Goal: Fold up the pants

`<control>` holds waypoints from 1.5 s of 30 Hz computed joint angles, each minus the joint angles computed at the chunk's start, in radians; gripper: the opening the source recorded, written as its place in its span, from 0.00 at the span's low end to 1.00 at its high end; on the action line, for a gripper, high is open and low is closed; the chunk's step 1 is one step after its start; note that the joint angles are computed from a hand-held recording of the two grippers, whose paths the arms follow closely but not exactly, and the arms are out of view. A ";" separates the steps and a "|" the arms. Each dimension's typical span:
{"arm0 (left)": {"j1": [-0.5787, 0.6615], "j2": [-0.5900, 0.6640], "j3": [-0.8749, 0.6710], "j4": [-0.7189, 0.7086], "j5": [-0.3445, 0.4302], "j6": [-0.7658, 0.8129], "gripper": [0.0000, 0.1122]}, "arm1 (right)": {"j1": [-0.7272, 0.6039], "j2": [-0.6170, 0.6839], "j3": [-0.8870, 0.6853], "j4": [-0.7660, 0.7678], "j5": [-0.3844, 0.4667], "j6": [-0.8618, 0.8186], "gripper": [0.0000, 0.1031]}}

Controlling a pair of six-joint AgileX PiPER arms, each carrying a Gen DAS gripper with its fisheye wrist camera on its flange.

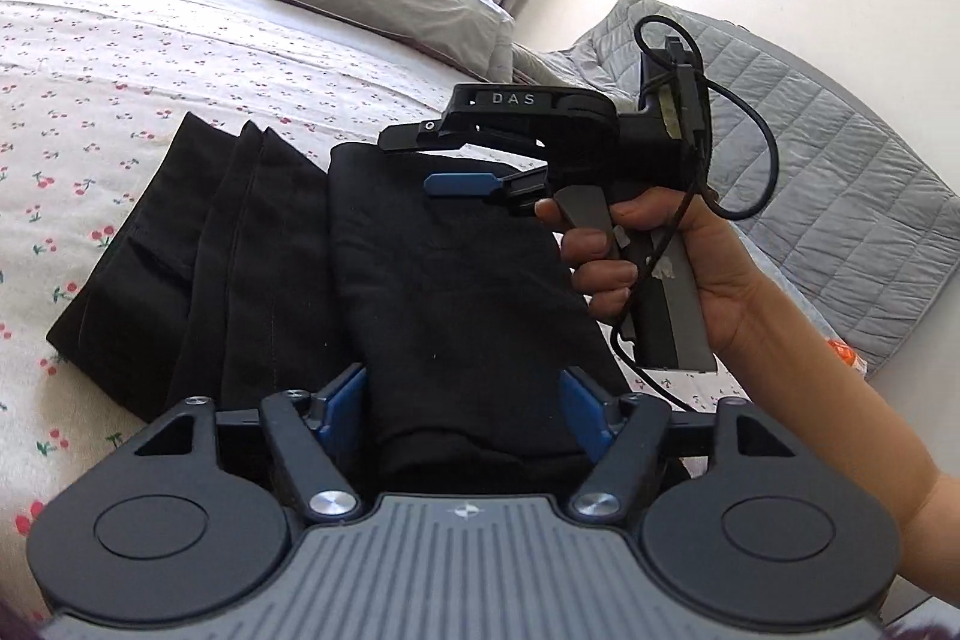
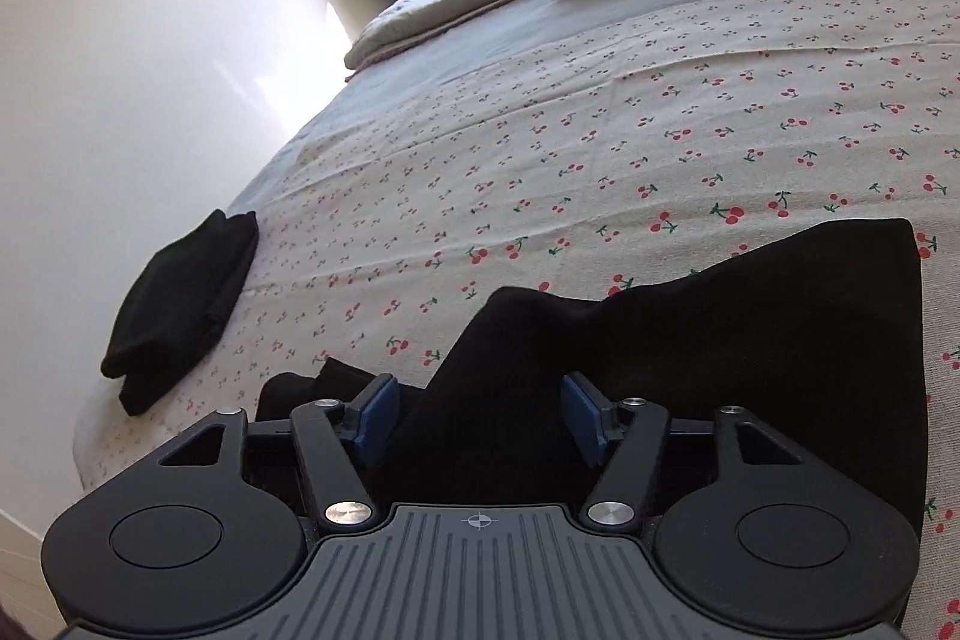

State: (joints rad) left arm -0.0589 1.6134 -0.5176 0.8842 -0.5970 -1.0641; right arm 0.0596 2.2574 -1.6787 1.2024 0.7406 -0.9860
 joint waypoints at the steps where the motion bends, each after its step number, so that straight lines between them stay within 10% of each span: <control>1: 0.025 0.008 -0.016 0.053 -0.013 -0.034 0.66 | -0.005 -0.022 0.022 -0.011 -0.003 -0.008 0.63; 10: 0.032 0.241 -0.421 0.525 0.120 -0.608 0.62 | -0.088 -0.138 0.182 -0.043 0.003 -0.075 0.70; 14: 0.020 0.315 -0.529 0.561 0.169 -0.722 0.37 | -0.118 -0.175 0.248 -0.039 0.001 -0.134 0.70; 16: -0.001 0.321 -0.531 0.512 0.231 -0.678 0.07 | -0.130 -0.190 0.279 -0.031 -0.011 -0.156 0.70; 33: 0.150 0.194 -0.435 0.360 0.258 -0.412 0.05 | -0.144 -0.210 0.340 -0.041 -0.014 -0.189 0.70; 39: 0.229 0.245 -0.470 0.532 0.237 -0.529 0.14 | -0.149 -0.178 0.317 -0.054 0.053 -0.162 0.74; 43: 0.320 0.276 -0.471 0.552 0.060 -0.532 0.61 | -0.195 -0.123 0.272 -0.034 0.175 -0.124 0.74; 45: 0.365 0.325 -0.504 0.592 -0.051 -0.582 0.67 | -0.223 -0.089 0.245 -0.024 0.233 -0.098 0.74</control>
